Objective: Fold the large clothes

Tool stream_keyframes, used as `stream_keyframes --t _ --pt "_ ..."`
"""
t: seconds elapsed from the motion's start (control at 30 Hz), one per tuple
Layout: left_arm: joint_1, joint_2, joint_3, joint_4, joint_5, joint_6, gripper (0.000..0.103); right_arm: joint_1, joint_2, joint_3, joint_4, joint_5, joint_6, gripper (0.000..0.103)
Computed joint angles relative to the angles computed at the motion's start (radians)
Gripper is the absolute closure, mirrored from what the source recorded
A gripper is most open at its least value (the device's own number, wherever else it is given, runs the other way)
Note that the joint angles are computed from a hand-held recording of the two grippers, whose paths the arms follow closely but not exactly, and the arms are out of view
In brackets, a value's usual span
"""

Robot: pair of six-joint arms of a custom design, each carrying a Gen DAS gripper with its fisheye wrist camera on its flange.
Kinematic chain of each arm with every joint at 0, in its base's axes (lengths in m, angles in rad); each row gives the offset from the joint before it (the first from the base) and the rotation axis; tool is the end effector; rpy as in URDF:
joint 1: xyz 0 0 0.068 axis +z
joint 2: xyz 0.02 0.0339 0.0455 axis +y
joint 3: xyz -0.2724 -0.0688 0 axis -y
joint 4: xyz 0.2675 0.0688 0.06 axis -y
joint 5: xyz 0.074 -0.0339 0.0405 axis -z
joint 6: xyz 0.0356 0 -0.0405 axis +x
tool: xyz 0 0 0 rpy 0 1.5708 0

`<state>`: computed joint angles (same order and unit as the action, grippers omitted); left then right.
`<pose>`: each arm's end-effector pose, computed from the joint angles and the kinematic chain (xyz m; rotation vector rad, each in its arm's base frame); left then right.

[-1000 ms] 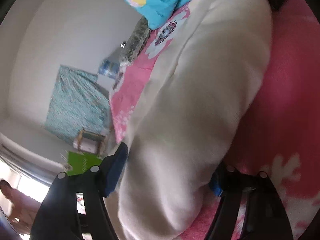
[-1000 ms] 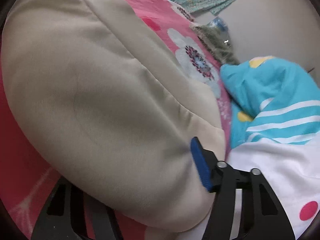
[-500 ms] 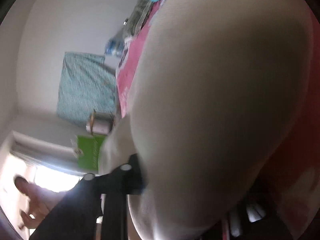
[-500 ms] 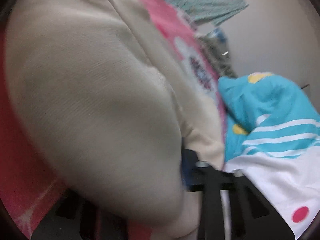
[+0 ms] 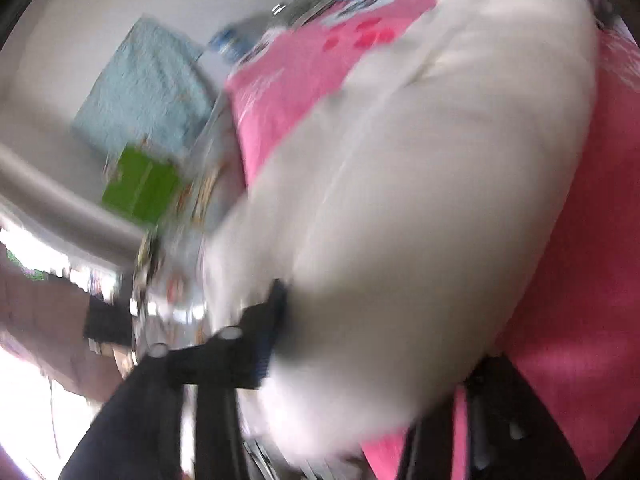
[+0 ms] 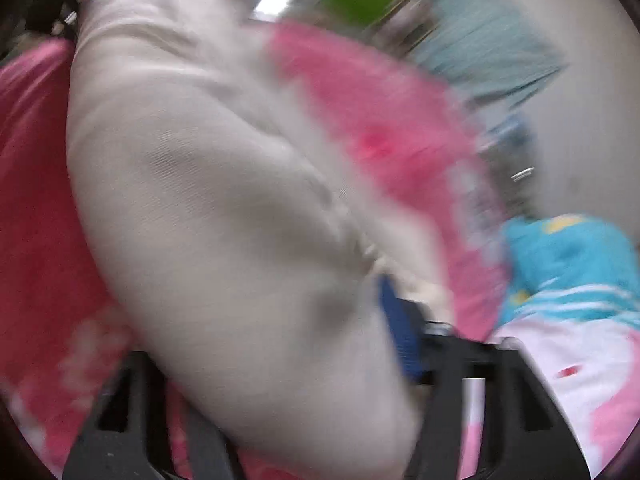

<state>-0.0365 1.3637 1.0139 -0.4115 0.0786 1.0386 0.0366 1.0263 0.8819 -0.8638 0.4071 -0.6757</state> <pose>0.3148 -0.0143 0.2692 1.2452 2.0111 0.4051 0.2095 -0.0064 0.2771 -0.7712 2.5236 -0.7553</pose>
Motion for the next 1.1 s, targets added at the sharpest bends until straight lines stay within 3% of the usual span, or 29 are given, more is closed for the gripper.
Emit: stream_keyframes --t 0.07,0.13,0.2,0.27,0.3,0.37,0.43,0.47,0.53,0.57,0.6,0.63,0.67,0.7,0.77,0.83,0.93,1.0,1.1 --pt "0.025 -0.066 -0.03 -0.031 0.011 -0.035 0.051 0.069 -0.052 -0.063 0.0 0.138 -0.024 0.042" --pt "0.086 -0.139 -0.025 -0.153 0.119 -0.046 0.033 0.058 -0.054 -0.014 -0.111 0.134 0.023 0.038" --pt "0.144 -0.225 -0.018 -0.264 0.223 -0.037 0.029 -0.005 -0.063 0.063 -0.251 0.09 0.033 0.035" --pt "0.224 -0.216 0.074 -0.425 0.37 -0.117 0.029 -0.058 -0.101 0.135 -0.351 0.071 0.037 0.035" --pt "0.265 -0.178 0.12 -0.481 0.451 -0.172 0.029 -0.127 -0.115 0.178 -0.356 0.023 0.011 0.035" --pt "0.356 -0.081 0.234 -0.596 0.7 -0.395 0.035 -0.216 -0.132 0.281 -0.399 -0.136 0.09 0.035" --pt "0.35 -0.031 0.255 -0.557 0.794 -0.589 0.057 -0.325 -0.094 0.379 -0.393 -0.411 0.299 0.035" --pt "0.315 -0.001 0.243 -0.468 0.821 -0.727 0.063 -0.328 -0.079 0.373 -0.338 -0.514 0.428 0.035" --pt "0.235 0.054 0.21 -0.308 0.82 -0.904 0.084 -0.294 -0.065 0.295 -0.19 -0.66 0.602 0.035" --pt "0.196 0.084 0.177 -0.219 0.809 -0.993 0.087 -0.258 -0.057 0.238 -0.092 -0.696 0.674 0.035" --pt "0.194 0.091 0.137 -0.183 0.81 -1.025 0.088 -0.172 -0.058 0.149 0.028 -0.642 0.754 0.035" --pt "0.16 0.108 0.08 -0.08 0.771 -1.095 0.088 -0.089 -0.03 0.073 0.116 -0.526 0.792 0.035" --pt "0.134 0.109 0.021 0.007 0.724 -1.12 0.088 -0.055 -0.001 0.012 0.183 -0.452 0.791 0.035" --pt "0.12 0.12 -0.007 0.067 0.706 -1.129 0.089 -0.064 0.003 -0.1 0.301 -0.45 0.77 0.035" --pt "0.105 0.093 -0.011 0.068 0.673 -1.134 0.089 -0.159 -0.067 -0.232 0.457 -0.577 0.746 0.035" --pt "0.072 0.093 0.016 0.043 0.59 -1.108 0.089 -0.162 -0.047 -0.177 0.404 -0.59 0.763 0.035" --pt "0.011 -0.007 0.003 -0.008 0.412 -1.094 0.09 -0.057 -0.079 -0.126 0.291 -0.432 0.816 0.035" --pt "-0.009 -0.105 -0.048 -0.028 0.393 -1.096 0.09 0.015 -0.149 -0.113 0.222 -0.327 0.868 0.035" --pt "-0.089 -0.187 -0.124 -0.071 0.289 -1.069 0.09 0.055 -0.283 -0.196 0.221 -0.32 0.829 0.033"
